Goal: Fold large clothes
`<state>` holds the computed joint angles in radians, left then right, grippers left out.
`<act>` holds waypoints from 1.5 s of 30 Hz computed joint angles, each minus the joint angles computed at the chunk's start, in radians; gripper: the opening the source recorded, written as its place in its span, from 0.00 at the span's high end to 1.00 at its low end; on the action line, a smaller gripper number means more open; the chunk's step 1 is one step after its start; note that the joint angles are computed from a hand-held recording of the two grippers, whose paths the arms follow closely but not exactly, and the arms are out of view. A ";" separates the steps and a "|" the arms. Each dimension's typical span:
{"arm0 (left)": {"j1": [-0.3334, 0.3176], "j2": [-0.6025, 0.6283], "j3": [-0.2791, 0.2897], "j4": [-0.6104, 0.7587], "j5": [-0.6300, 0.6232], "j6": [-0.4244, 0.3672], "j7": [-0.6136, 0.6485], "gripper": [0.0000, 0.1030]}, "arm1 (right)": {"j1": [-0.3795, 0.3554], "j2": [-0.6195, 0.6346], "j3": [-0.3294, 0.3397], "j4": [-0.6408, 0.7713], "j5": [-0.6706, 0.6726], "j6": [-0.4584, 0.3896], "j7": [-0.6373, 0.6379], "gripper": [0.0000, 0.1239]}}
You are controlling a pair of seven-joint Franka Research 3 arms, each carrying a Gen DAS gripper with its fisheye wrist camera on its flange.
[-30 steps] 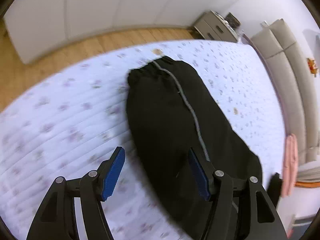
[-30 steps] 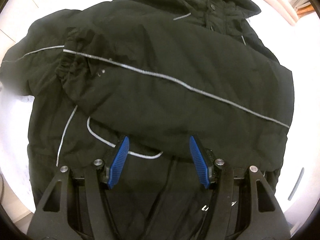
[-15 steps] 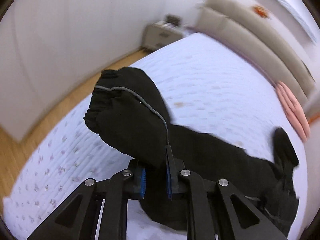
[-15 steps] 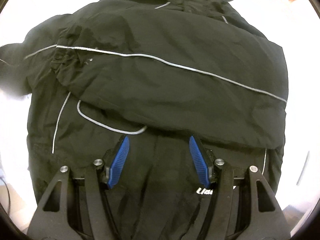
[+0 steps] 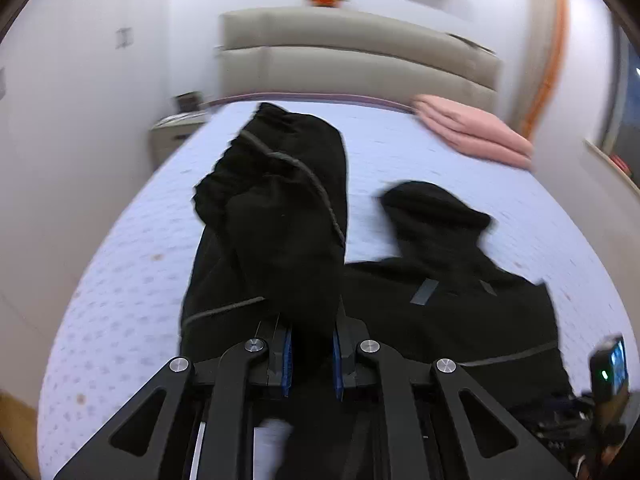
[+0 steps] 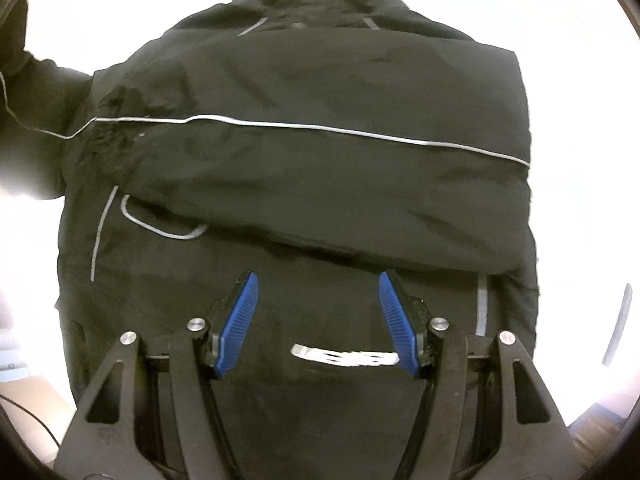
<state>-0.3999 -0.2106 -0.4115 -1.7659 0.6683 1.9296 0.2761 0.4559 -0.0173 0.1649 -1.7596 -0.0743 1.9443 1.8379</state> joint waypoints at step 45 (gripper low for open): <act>-0.206 0.339 0.088 0.216 -0.161 -0.122 0.114 0.35 | -0.115 0.113 -0.053 0.079 0.609 0.145 -0.137 0.79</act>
